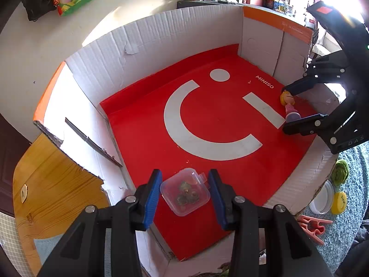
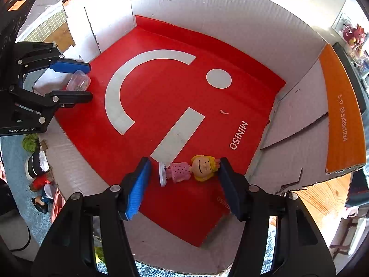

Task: Organize objects
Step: 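Withdraw both tools from the box back over the towel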

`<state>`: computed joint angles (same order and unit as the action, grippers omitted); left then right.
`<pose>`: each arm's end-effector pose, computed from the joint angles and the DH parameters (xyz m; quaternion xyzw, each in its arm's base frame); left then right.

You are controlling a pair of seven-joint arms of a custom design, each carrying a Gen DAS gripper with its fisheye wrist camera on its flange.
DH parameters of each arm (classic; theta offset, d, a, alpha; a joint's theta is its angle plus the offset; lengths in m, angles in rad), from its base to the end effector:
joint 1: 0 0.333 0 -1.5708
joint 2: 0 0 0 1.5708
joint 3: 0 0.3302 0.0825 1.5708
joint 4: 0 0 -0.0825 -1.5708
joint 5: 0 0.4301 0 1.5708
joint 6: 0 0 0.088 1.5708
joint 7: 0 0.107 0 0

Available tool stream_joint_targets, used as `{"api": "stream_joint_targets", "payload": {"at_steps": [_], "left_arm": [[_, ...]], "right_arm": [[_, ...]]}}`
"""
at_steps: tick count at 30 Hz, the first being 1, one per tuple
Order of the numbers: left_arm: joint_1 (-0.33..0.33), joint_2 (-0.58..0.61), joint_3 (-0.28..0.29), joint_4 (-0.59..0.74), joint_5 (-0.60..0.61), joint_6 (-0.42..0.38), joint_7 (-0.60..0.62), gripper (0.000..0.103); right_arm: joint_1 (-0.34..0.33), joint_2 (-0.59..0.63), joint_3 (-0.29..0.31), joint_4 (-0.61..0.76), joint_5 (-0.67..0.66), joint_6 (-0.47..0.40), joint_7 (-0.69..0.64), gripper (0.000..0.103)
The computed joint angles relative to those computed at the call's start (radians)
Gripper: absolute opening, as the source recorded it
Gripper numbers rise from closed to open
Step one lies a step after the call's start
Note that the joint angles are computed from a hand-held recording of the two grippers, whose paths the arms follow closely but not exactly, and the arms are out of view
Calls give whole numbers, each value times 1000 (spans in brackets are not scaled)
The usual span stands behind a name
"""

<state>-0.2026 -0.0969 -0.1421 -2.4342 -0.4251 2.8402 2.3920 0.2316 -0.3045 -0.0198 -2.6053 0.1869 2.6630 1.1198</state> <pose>0.5180 -0.1633 0.3758 -0.3651 0.8924 -0.2159 0.1542 0.4656 0.0948 0.3781 -0.8476 0.4958 -0.1036 0.1579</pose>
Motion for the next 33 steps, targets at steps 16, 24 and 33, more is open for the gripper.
{"api": "stream_joint_targets", "payload": {"at_steps": [16,24,33], "left_arm": [[-7,-19,6,-9,-33,-16,20,54],[-35,-68,41,-23,-163,-28,93,62],[-80,-167,87,-60,-309,-5,172,68]], "right_arm": [[14,-108,-35,-62,13,-36,5,65],[52,-210,-90,-116,-21,-43,64,70],[62,-263,-132,-93,-16,-22,58,74]]}}
